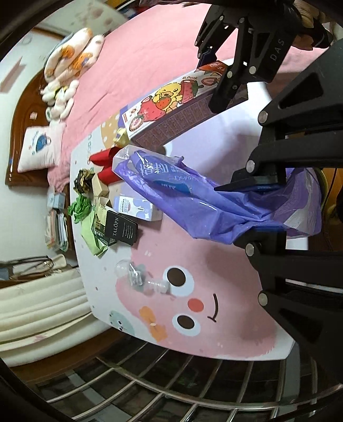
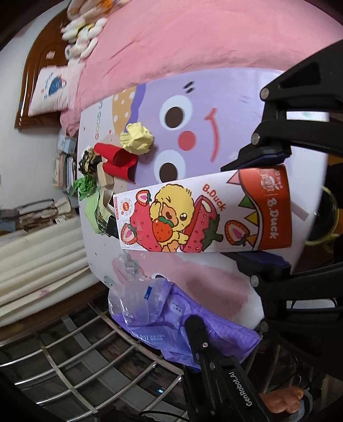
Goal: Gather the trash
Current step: 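Carry the purple bag and duck carton down over the blue bin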
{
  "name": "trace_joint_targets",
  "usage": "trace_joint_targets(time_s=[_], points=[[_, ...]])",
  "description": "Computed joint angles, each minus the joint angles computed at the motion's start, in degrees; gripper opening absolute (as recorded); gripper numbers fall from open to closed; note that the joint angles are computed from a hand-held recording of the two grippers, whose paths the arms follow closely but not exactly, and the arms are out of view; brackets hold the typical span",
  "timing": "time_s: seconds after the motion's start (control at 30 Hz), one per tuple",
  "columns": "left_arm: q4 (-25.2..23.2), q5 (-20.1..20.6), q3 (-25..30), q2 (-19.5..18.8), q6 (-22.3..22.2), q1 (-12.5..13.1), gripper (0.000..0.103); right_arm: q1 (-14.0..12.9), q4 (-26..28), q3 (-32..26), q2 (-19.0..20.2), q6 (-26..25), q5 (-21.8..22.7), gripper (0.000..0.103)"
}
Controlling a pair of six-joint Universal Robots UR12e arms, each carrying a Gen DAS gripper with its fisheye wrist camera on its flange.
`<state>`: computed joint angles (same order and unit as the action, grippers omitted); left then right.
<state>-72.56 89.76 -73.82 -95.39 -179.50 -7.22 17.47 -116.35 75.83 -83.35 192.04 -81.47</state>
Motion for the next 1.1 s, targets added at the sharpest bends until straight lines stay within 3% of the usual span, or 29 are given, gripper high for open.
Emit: trace_joint_targets(time_s=[0.43, 0.6, 0.83, 1.1], points=[[0.38, -8.86, -12.43, 12.09, 13.32, 7.68, 0.017, 10.21, 0.18, 4.46, -4.73, 17.80, -13.23, 0.052], [-2.89, -10.51, -15.41, 14.87, 16.81, 9.24, 0.017, 12.59, 3.90, 5.31, -5.86, 22.14, -14.52, 0.052], [-6.30, -10.88, -18.60, 17.49, 18.08, 9.24, 0.017, 14.57, 8.92, 7.10, -7.63, 25.25, -14.83, 0.052], [-9.56, -9.10, -22.05, 18.25, 17.62, 7.09, 0.017, 14.10, 10.83, 12.74, -10.16, 29.08, -10.50, 0.052]])
